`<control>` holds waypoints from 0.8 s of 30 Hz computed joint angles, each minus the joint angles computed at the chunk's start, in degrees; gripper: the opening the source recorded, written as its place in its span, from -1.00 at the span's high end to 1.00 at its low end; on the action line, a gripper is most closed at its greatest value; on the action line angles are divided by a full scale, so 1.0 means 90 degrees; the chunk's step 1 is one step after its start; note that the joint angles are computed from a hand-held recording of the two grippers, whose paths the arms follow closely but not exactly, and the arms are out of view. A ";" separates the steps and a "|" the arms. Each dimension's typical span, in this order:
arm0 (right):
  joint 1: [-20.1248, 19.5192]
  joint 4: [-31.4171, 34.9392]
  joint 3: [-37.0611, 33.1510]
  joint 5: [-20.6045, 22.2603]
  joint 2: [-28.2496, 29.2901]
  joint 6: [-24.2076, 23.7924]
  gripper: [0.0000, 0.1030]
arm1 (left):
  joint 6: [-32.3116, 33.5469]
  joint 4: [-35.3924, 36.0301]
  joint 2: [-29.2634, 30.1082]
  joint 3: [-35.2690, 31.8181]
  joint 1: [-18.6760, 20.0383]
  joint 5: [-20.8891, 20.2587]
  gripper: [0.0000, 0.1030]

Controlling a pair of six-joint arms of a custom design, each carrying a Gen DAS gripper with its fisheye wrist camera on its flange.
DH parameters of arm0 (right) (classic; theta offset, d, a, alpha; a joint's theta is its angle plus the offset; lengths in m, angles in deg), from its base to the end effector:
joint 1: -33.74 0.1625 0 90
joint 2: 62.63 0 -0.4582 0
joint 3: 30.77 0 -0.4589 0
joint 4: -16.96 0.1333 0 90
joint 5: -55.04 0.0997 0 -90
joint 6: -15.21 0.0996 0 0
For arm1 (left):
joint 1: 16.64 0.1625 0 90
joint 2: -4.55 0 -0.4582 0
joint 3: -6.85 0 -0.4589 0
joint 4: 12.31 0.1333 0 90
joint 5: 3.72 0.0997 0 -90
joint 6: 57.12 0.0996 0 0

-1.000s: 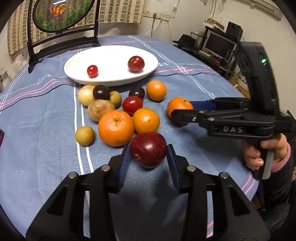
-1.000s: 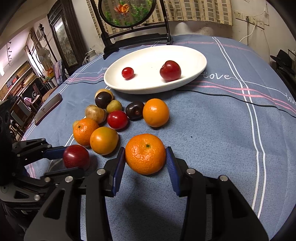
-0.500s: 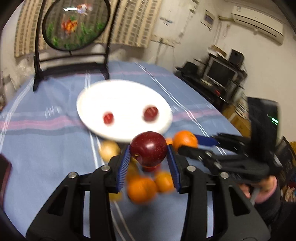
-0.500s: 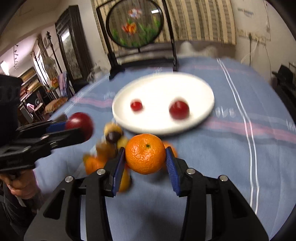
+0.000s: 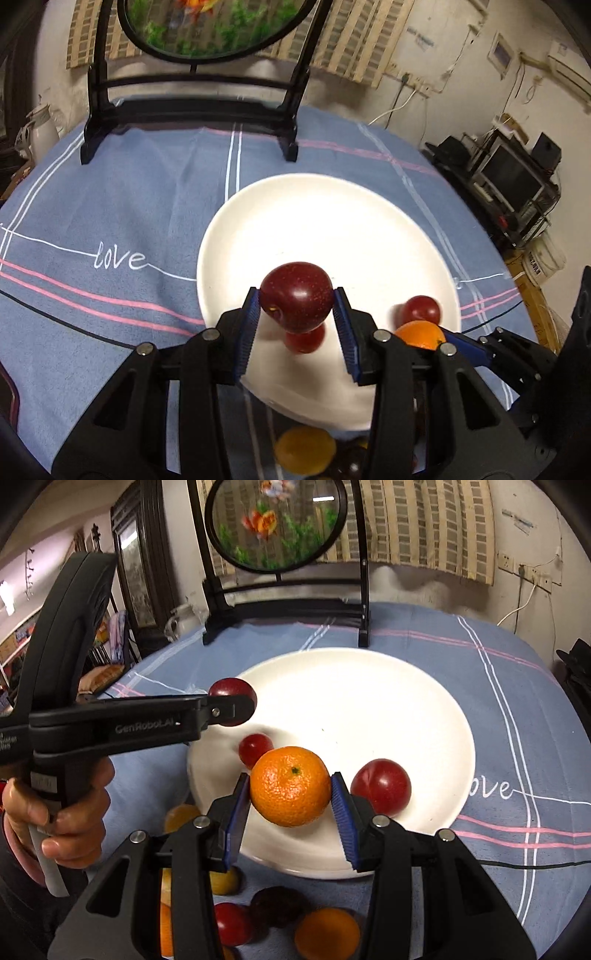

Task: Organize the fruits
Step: 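Lower the mandarin and plum onto the white plate and open both tools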

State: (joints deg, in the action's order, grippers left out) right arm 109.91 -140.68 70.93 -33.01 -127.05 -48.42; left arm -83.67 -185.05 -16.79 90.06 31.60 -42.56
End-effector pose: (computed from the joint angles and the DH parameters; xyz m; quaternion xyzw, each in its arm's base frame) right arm -0.0344 -0.7117 0.2623 0.4103 -0.8734 0.2145 0.1510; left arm -0.3479 -0.7063 -0.0983 0.0399 0.8896 -0.3736 0.2597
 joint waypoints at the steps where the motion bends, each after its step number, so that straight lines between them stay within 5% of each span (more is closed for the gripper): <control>1: 0.0013 -0.0035 -0.0018 -0.0079 0.0037 -0.0019 0.15 | -0.0013 0.0051 -0.0006 0.0004 0.0013 0.0022 0.20; 5: 0.0042 -0.0134 -0.0005 -0.0265 0.0090 -0.0083 0.13 | -0.0103 0.0338 0.0018 -0.0071 0.0025 0.0089 0.18; 7: 0.0026 -0.0050 -0.0003 -0.0241 0.0072 -0.0071 0.03 | -0.0098 0.0303 0.0044 -0.0059 -0.0031 0.0290 -0.38; 10: -0.0037 0.0023 0.0118 0.0035 -0.0100 -0.0129 -0.27 | 0.0151 -0.0135 0.0055 0.0084 -0.0205 0.0657 -0.66; 12: -0.0099 -0.0053 0.0242 0.0326 -0.0232 -0.0162 -0.27 | 0.0363 -0.0558 0.0051 0.0227 -0.0335 0.0853 -0.79; 24: -0.0537 0.0265 0.0605 0.0651 -0.0842 0.0251 -0.27 | -0.0639 -0.0817 -0.0302 0.1560 -0.0859 0.1303 -0.94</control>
State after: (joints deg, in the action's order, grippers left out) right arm 105.08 -138.30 76.38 -27.16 -134.63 -46.16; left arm -89.41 -192.41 -19.50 104.10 23.86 -30.84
